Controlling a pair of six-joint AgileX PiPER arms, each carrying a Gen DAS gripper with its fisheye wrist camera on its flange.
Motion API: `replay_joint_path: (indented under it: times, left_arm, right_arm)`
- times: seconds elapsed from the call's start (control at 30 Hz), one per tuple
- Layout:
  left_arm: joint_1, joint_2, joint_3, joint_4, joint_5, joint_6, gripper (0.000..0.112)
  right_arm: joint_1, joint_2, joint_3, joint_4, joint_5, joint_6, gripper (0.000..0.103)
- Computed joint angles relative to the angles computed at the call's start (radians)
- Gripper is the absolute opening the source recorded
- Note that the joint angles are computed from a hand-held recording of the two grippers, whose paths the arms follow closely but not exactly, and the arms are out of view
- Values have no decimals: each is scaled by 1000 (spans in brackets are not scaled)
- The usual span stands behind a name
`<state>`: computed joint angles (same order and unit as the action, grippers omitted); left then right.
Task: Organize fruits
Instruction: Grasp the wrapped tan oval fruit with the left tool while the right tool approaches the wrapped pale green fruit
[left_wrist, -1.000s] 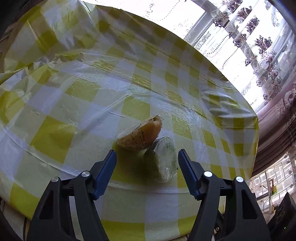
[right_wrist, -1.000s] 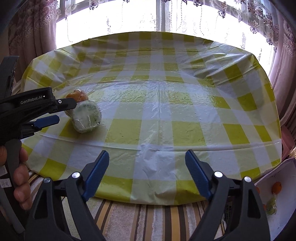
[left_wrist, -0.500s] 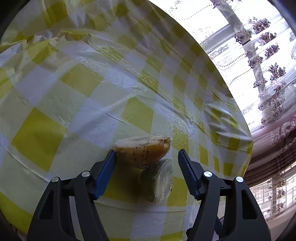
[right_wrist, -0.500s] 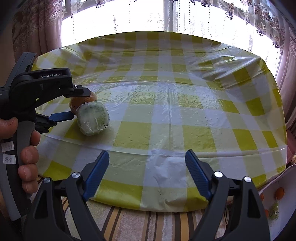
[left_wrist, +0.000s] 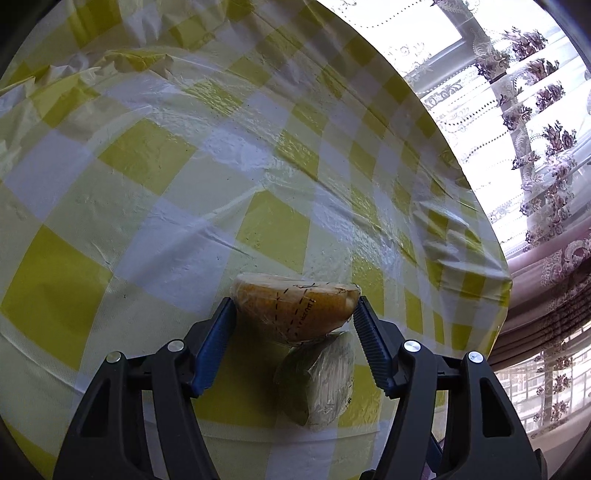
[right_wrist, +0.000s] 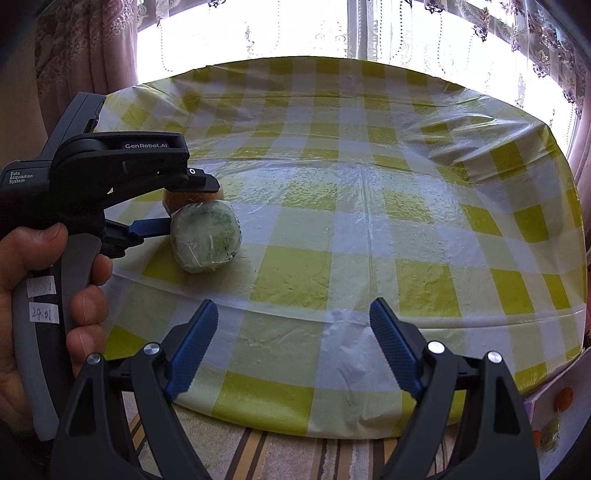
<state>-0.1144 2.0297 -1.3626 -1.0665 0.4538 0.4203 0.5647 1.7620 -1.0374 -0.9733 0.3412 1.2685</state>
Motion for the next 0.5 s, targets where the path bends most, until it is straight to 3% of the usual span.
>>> replay_joint_path:
  times: [0.2, 0.5]
  left_arm:
    - [-4, -4, 9, -6, -25, 64, 61]
    - [10, -56, 66, 163, -88, -2, 61]
  right_arm:
    - [1, 39, -60, 121, -17, -136, 85]
    - [8, 127, -194, 348, -8, -383, 85]
